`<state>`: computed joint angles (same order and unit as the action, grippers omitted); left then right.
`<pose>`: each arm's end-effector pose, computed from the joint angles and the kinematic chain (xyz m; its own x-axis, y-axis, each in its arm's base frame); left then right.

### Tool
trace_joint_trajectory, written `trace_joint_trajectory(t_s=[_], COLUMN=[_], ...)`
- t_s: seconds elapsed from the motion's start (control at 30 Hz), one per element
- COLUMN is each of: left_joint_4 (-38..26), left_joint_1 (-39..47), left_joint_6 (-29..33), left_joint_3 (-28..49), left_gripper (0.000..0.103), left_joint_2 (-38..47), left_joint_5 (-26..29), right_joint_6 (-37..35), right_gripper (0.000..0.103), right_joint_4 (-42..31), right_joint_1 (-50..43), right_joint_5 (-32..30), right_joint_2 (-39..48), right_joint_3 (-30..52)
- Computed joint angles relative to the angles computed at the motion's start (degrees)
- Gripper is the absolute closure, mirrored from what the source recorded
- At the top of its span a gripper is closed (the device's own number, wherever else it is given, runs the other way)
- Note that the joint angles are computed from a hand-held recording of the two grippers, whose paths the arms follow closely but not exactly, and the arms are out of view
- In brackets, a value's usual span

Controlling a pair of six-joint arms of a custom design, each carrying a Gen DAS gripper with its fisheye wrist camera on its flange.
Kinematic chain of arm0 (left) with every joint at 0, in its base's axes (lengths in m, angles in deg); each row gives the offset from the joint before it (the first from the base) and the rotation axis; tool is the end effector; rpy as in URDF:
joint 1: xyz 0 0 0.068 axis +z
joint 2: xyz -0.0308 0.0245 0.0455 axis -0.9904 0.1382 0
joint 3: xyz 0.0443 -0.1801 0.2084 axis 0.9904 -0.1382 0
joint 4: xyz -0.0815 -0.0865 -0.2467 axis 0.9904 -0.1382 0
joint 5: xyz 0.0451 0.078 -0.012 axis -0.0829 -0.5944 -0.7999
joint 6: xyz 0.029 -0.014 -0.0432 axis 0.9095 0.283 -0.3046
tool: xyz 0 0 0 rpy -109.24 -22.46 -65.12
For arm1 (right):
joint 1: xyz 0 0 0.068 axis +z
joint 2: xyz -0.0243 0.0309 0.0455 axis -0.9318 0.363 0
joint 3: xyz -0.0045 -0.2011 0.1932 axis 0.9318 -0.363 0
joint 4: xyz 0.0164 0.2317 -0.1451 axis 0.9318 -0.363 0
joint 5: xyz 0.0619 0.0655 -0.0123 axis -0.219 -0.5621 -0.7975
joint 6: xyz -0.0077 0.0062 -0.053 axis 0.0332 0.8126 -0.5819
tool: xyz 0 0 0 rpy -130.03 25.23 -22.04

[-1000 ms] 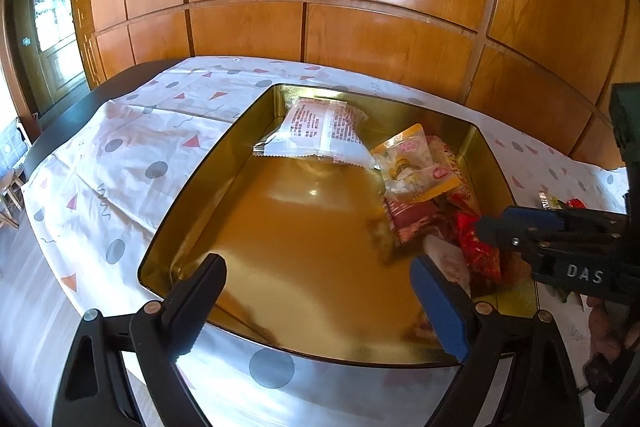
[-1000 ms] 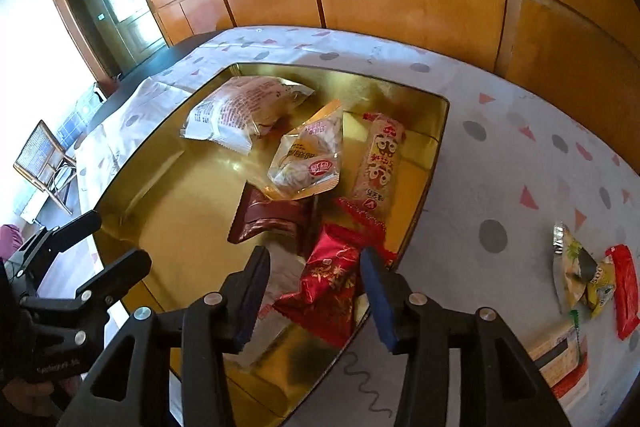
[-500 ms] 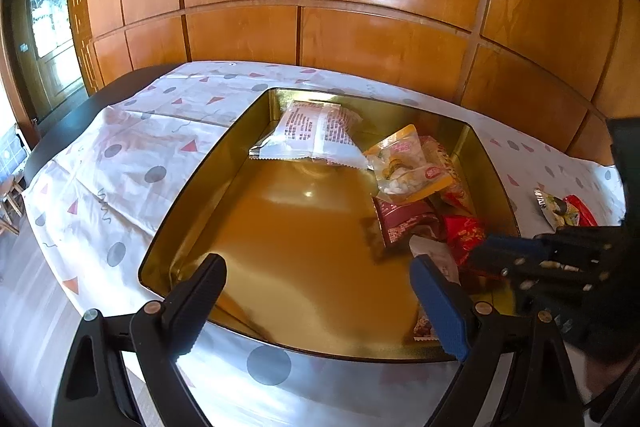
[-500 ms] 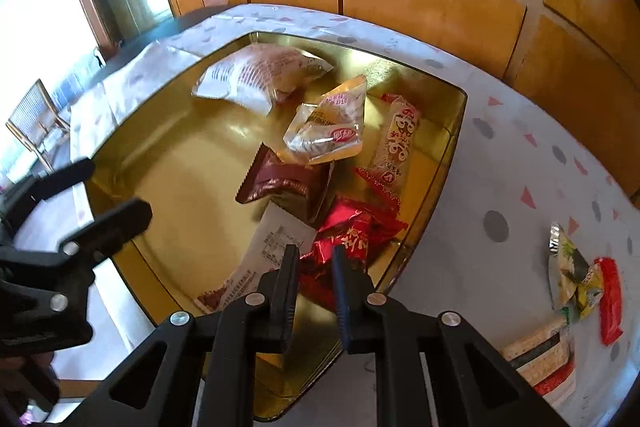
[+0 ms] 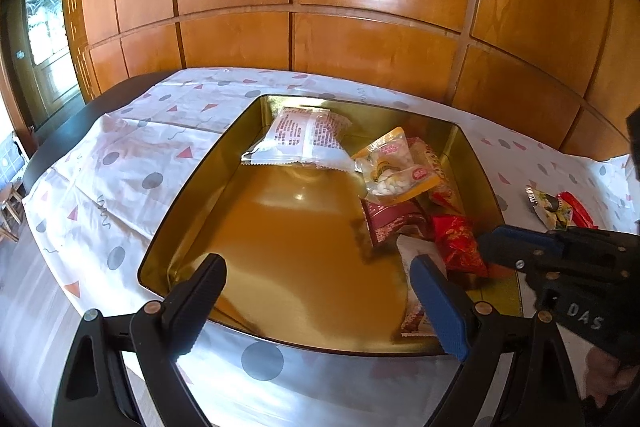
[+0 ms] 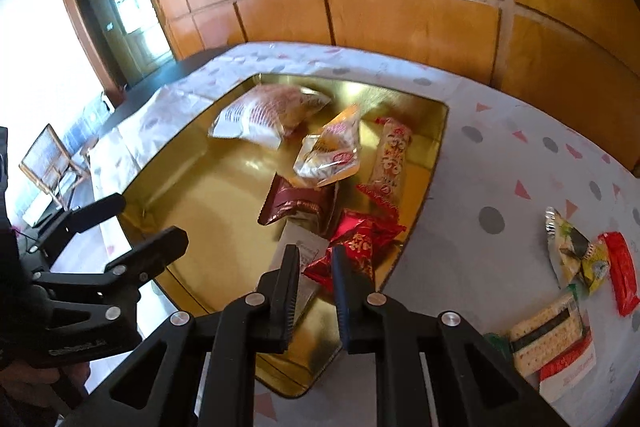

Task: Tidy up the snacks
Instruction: 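Move both tools back over the remaining snacks on the sheet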

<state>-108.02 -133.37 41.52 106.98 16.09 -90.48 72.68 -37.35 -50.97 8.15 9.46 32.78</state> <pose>0.1530 -0.1617 0.1839 -0.6955 0.0007 -0.7185 0.0519 0.9974 -0.0493 0.1845 0.0637 0.2046 -0.7602 -0.1889 -0.6216 -0.3376 0.9323 0.1296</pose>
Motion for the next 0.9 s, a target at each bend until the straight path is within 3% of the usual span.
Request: trace_joint_trajectory(t_s=[0.2,0.4,0.63,0.9], left_joint_4=[-0.6,-0.5,-0.1,1.9], left_joint_1=[-1.3,-2.6,-4.1,-5.8], left_joint_6=[-0.1,0.7,1.9,5.8], left_joint_3=[0.7,1.6,3.3,6.8], left_gripper=[0.01,0.012,0.012,0.013], left_joint_2=[0.0,0.8,2.3,6.2], left_joint_5=[-0.7,-0.6,-0.4,1.8], right_joint_6=[1.0,-3.8,-18.7,-40.0], right_gripper=[0.087,0.086,0.084,0.083], right_joint_4=[-3.6,-10.1,-17.2,-18.8], right_joint_1=[-4.8,-17.7,-42.8,-77.1], right_joint_5=[-1.2,-7.1,-15.9,-22.2], right_joint_2=[-7.0,-15.0,-17.3,-5.5], right_joint_3=[-1.3,-2.4,-4.4,-4.5])
